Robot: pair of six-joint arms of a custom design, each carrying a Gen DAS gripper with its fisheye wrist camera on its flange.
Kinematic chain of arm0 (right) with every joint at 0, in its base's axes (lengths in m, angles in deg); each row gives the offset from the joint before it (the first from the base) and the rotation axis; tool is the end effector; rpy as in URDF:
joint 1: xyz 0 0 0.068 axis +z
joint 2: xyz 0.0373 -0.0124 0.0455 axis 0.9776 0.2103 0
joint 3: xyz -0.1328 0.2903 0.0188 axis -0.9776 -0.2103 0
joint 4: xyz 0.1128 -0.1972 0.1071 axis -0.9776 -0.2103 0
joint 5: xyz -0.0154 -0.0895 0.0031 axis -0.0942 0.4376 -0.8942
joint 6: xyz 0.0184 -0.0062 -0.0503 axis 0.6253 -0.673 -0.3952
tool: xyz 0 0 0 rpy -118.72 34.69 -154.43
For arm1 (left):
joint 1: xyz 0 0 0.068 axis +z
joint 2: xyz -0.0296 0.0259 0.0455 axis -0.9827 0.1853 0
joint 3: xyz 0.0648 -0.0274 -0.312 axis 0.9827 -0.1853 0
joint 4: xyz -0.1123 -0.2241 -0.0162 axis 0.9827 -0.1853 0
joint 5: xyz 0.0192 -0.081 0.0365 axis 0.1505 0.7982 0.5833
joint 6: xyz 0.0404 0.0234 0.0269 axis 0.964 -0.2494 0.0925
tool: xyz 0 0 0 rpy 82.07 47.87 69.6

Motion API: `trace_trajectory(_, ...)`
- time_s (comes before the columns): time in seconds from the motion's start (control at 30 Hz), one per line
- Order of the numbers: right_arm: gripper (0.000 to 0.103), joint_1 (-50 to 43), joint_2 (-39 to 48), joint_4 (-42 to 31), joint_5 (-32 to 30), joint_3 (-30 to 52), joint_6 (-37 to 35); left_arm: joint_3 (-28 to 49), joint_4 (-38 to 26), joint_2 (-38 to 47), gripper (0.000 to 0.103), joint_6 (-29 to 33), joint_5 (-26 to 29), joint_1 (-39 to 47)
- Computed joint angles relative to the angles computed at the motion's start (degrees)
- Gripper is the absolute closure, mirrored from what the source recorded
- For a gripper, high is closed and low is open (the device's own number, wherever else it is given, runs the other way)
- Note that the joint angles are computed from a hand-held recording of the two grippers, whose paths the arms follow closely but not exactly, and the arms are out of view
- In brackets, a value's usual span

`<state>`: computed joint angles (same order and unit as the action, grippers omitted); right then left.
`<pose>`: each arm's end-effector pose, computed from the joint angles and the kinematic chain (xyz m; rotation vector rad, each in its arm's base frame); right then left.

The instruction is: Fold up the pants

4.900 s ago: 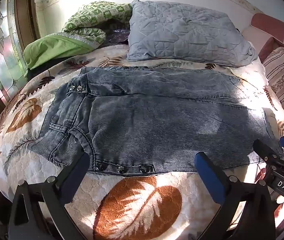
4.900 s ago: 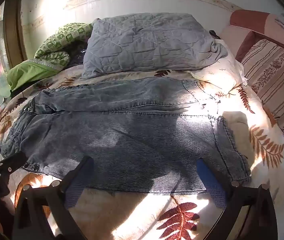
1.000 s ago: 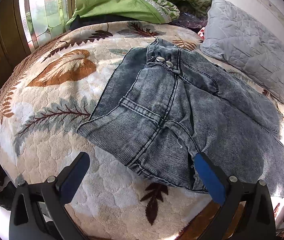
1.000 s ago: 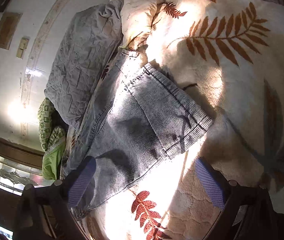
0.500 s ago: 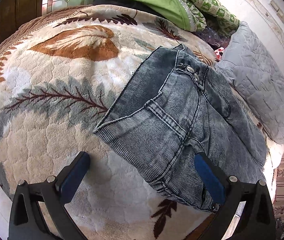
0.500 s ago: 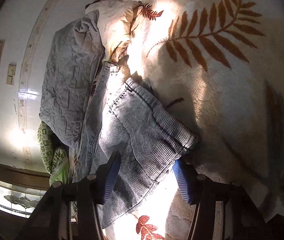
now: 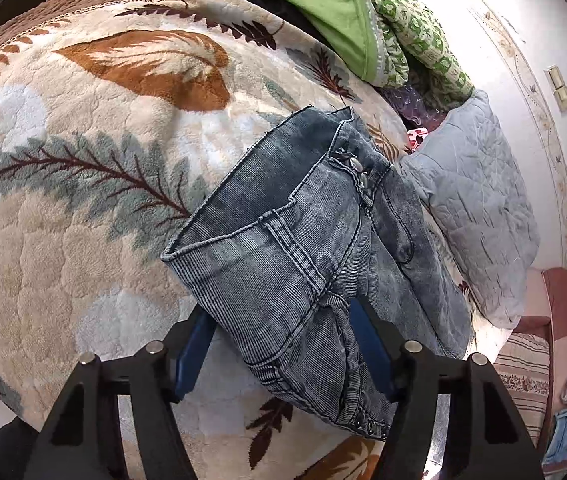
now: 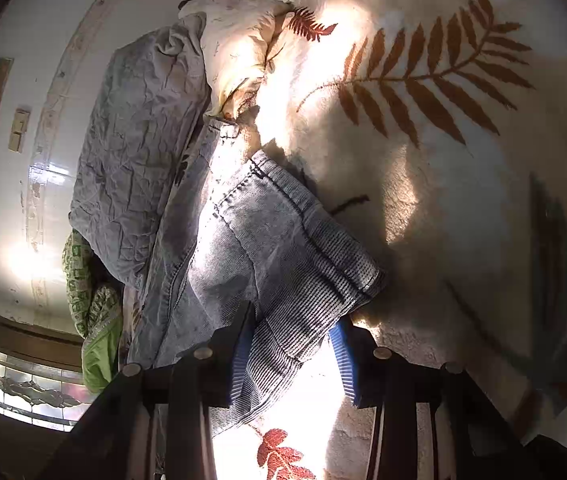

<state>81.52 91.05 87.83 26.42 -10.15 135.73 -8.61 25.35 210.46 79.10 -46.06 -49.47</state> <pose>0.1909 0.0132 0.1213 1.2979 1.9843 0.6956 0.3807 0.1937 0.1407 -0.5993 2.4733 -0.7327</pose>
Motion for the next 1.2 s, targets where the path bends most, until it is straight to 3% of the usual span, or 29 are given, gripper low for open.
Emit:
trace_trajectory(0.17, 0.062, -0.1, 0.2, 0.1, -0.5, 0.0, -0.2, 0.9, 0.1, 2.4, 0.037, 0.3, 0.4, 0.0)
trace_trajectory(0.27, 0.065, -0.2, 0.3, 0.0, -0.7, -0.1, -0.4, 2.1, -2.7, 2.4, 0.037, 4.6, -0.2, -0.3)
trace_trajectory(0.3, 0.07, -0.2, 0.2, -0.9, -0.6, 0.2, -0.6, 2.6, -3.5, 2.3, 0.049, 4.8, -1.6, -0.5)
trace_trajectory(0.33, 0.075, -0.3, -0.1, -2.0, -0.6, 0.5, -0.9, 3.0, -3.9, 2.2, 0.087, 4.3, -3.4, -0.7)
trace_trajectory(0.37, 0.079, -0.5, -0.1, -2.9, -0.8, 0.8, -1.0, 4.9, -6.5, 3.1, 0.093, 4.8, -3.6, -0.8)
trace_trajectory(0.47, 0.09, -0.6, -1.3, -6.3, -1.5, 2.0, -2.7, 4.5, -5.8, 2.0, 0.094, 5.5, -3.7, -0.4)
trace_trajectory(0.6, 0.092, 1.9, -11.4, -19.1, 2.4, 5.2, -5.2, -4.6, 3.4, -7.9, 0.096, 6.6, -4.1, 0.3)
trace_trajectory(0.7, 0.092, 3.7, -20.2, -30.5, 6.1, 8.1, -7.7, -9.0, 6.3, -14.5, 0.1, 5.6, -2.5, 2.5)
trace_trajectory(0.77, 0.092, 2.6, -22.1, -33.0, 5.7, 8.1, -8.8, -12.1, 9.2, -18.1, 0.102, 5.7, -2.5, 4.2)
trace_trajectory(0.83, 0.09, -0.8, -19.2, -31.3, 1.4, 6.9, -10.2, -12.8, 9.8, -18.6, 0.102, 7.1, -3.0, 4.9)
trace_trajectory(0.93, 0.084, -5.3, -13.1, -30.4, -4.9, 7.3, -10.7, -9.6, 3.6, -14.6, 0.099, 9.6, -1.6, 5.3)
trace_trajectory(0.97, 0.08, -5.1, -12.6, -31.1, -4.2, 8.0, -11.2, -8.2, 1.4, -12.8, 0.093, 9.4, -2.6, 4.8)
trace_trajectory(1.03, 0.046, -4.1, -12.7, -34.6, -1.7, 9.2, -10.4, -6.1, -2.1, -9.8, 0.046, 9.2, -2.8, 3.9)
trace_trajectory(1.1, 0.042, -4.6, -13.6, -30.3, -3.0, 7.2, -9.6, -6.2, -1.4, -8.3, 0.037, 7.4, -2.0, 3.2)
trace_trajectory(1.2, 0.042, -4.4, -14.3, -29.7, -2.6, 6.8, -9.3, -3.0, -3.7, -4.8, 0.037, 5.5, -2.2, 1.2)
